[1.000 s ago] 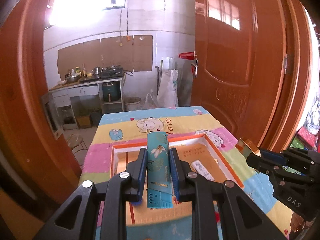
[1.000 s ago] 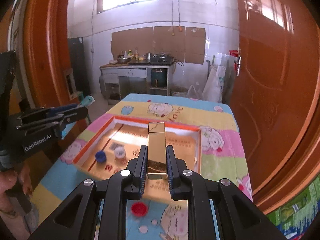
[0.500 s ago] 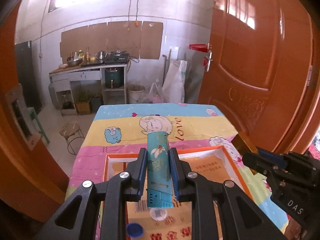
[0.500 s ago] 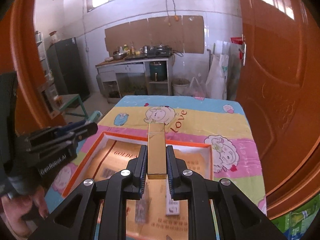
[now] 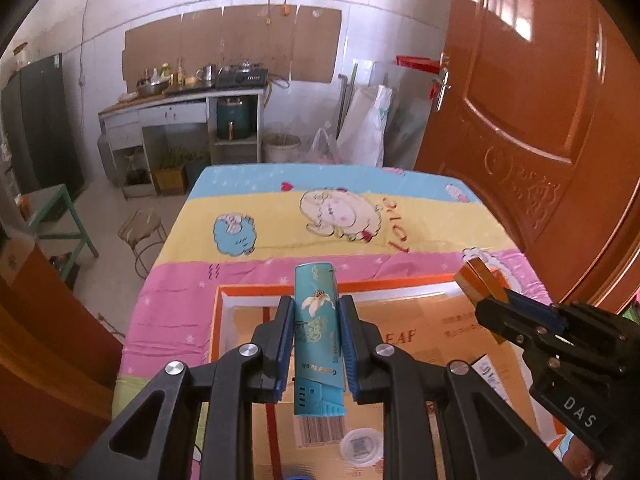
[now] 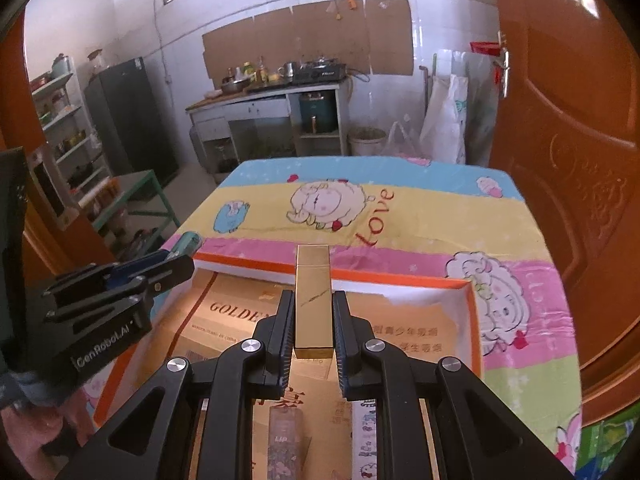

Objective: Organize rigid objects
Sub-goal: 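Lift the gold box and teal tube and carry both over the tray, then lower the gold box and teal tube into the tray and open both tools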

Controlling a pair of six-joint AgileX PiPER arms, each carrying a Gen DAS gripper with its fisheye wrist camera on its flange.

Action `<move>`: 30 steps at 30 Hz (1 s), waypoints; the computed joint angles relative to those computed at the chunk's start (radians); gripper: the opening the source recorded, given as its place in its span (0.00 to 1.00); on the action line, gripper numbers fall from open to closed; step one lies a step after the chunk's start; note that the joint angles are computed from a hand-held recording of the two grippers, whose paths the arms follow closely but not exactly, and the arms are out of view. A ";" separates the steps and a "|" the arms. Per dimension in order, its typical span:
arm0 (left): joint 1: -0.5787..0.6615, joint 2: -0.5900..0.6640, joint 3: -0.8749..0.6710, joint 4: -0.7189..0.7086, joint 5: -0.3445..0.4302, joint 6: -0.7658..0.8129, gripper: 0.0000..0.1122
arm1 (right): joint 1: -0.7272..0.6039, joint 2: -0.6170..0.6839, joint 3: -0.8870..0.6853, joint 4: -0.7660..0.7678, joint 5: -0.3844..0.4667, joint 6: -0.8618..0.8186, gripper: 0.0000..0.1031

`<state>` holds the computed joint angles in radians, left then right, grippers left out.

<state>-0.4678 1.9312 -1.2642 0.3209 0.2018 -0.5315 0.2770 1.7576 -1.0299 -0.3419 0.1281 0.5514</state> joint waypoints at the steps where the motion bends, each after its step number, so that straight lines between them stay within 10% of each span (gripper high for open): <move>1: 0.007 0.011 -0.011 -0.033 0.007 0.032 0.20 | -0.003 0.013 -0.006 0.011 0.001 -0.017 0.18; 30: 0.019 0.132 -0.110 -0.184 0.127 0.170 0.20 | -0.016 0.171 -0.086 0.215 0.049 -0.248 0.18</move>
<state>-0.4484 2.0631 -1.3739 0.1365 0.3285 -0.3610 0.2613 1.9289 -1.1163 -0.1268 0.1771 0.3035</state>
